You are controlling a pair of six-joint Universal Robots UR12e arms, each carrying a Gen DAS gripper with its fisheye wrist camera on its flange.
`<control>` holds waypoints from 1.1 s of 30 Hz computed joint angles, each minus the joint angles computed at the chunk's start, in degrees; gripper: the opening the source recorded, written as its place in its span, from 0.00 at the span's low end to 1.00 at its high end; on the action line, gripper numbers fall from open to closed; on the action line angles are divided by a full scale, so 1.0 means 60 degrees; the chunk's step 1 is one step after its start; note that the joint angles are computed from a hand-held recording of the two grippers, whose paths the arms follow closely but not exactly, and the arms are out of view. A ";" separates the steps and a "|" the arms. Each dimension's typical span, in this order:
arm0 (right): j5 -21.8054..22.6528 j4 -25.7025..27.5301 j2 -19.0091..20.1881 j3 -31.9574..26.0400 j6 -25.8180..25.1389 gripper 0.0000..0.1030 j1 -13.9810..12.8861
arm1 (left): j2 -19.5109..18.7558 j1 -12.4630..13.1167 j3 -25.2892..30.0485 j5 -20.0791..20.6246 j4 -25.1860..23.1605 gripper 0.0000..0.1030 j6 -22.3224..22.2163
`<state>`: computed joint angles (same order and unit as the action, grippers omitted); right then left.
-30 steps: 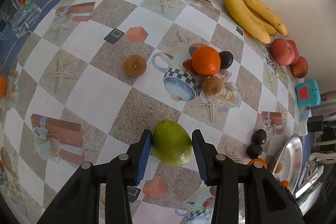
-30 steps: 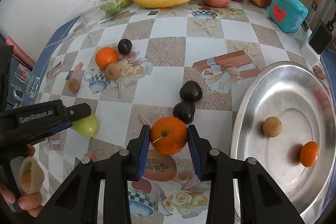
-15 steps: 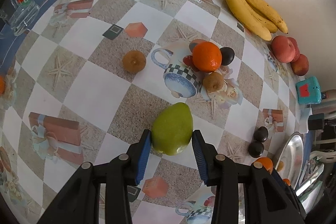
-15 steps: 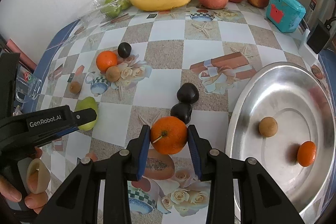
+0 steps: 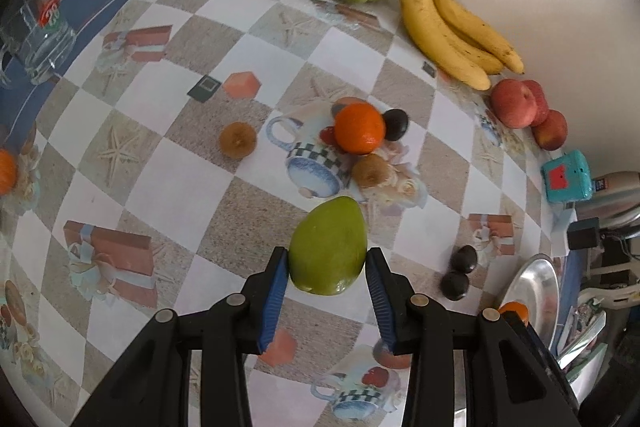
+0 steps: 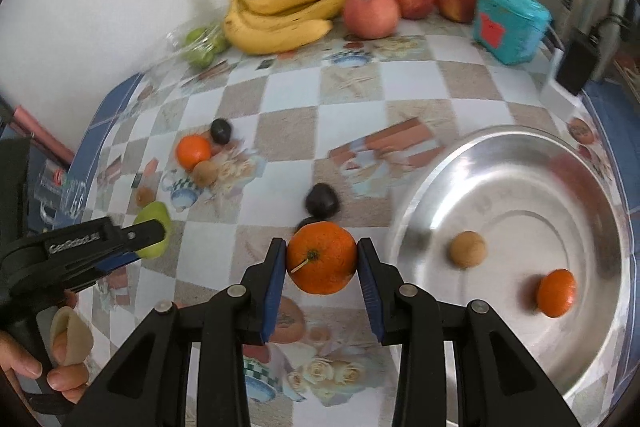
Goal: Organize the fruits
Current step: 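Carry the pear and orange into the steel bowl and open both grippers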
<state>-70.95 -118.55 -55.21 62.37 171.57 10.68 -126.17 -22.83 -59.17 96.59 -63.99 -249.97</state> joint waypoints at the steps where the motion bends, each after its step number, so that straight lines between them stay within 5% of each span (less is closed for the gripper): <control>1: 0.0016 0.0003 0.0004 -0.0014 0.0083 0.36 -0.0039 | -0.0049 -0.0027 0.0104 0.0017 -0.0032 0.41 0.0076; 15: -0.0962 -0.0378 -0.0041 0.0142 0.2196 0.36 -0.0849 | -0.1272 -0.0500 0.2385 -0.0216 -0.0810 0.41 0.1654; 25: -0.1475 -0.0635 -0.0079 0.0289 0.2755 0.36 -0.1158 | -0.2782 -0.1038 0.5043 -0.0249 -0.1596 0.41 0.3858; 33: -0.1727 -0.0666 -0.0056 0.0405 0.2860 0.36 -0.1234 | -0.3827 -0.1278 0.6807 -0.0407 -0.2761 0.41 0.4782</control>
